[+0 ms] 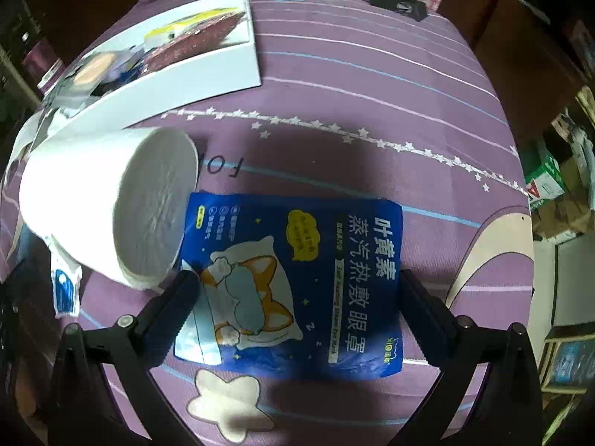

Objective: Organize soft objects

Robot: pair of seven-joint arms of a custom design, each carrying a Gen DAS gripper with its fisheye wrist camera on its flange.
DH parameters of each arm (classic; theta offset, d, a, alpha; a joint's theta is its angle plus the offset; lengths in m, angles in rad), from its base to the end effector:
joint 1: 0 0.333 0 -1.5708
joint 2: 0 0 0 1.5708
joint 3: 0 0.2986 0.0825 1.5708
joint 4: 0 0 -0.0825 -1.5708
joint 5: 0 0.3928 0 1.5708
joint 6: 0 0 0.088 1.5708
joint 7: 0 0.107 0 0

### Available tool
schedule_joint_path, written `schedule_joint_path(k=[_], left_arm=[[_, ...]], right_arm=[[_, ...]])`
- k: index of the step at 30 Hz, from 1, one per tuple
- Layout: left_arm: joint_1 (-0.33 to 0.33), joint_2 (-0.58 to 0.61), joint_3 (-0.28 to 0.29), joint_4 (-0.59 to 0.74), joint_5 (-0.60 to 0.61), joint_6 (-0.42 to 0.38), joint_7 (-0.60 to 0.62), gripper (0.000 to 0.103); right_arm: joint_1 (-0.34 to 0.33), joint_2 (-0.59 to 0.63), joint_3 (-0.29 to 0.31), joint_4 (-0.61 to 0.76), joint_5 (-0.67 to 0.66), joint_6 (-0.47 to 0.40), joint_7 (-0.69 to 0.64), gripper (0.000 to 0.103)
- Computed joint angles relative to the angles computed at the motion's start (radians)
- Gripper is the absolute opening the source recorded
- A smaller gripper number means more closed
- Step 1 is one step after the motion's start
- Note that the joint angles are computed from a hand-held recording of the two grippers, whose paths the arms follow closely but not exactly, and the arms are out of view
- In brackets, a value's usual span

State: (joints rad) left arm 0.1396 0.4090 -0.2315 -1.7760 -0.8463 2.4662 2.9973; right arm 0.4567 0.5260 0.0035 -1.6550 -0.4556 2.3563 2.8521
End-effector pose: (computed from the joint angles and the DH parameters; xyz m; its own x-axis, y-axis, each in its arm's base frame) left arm 0.6752 -0.0474 0.3428 -0.7859 -0.6131 0.0804 -0.4983 0.5509 -0.6695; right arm 0.6268 0.3038 0.3034 -0.4997 -0.8662 -0.0085 -0.8006 0.4656 -0.3771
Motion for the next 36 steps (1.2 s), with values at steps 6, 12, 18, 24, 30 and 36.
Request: schedule_joint_path(k=[6,12,18,24,30,36], left_arm=[[-0.003,0.002,0.002,0.000,0.008,0.007,-0.011,0.001],[-0.001,0.001,-0.001,-0.002,0.008,0.012,-0.007,0.001],[0.002,0.004,-0.002,0.002,0.004,0.005,-0.009,0.001],[0.004,-0.009,-0.007,-0.016,-0.013,0.023,0.019,0.001],[0.004,-0.061,-0.005,-0.052,-0.042,0.020,0.059,0.001],[-0.002,-0.122,0.012,-0.059,-0.100,0.016,0.071,0.001]], right_arm=[[-0.001,0.010,-0.006,-0.003,0.010,0.003,0.020,0.100],[-0.001,0.013,0.001,0.021,0.014,-0.031,0.026,0.062],[0.026,0.025,-0.009,0.054,-0.017,-0.068,0.055,0.046],[0.015,-0.029,0.006,0.014,0.004,-0.053,0.065,0.043],[0.031,-0.132,0.011,-0.062,-0.044,-0.088,0.129,0.043],[0.032,-0.189,0.031,-0.064,-0.096,-0.093,0.161,0.043]])
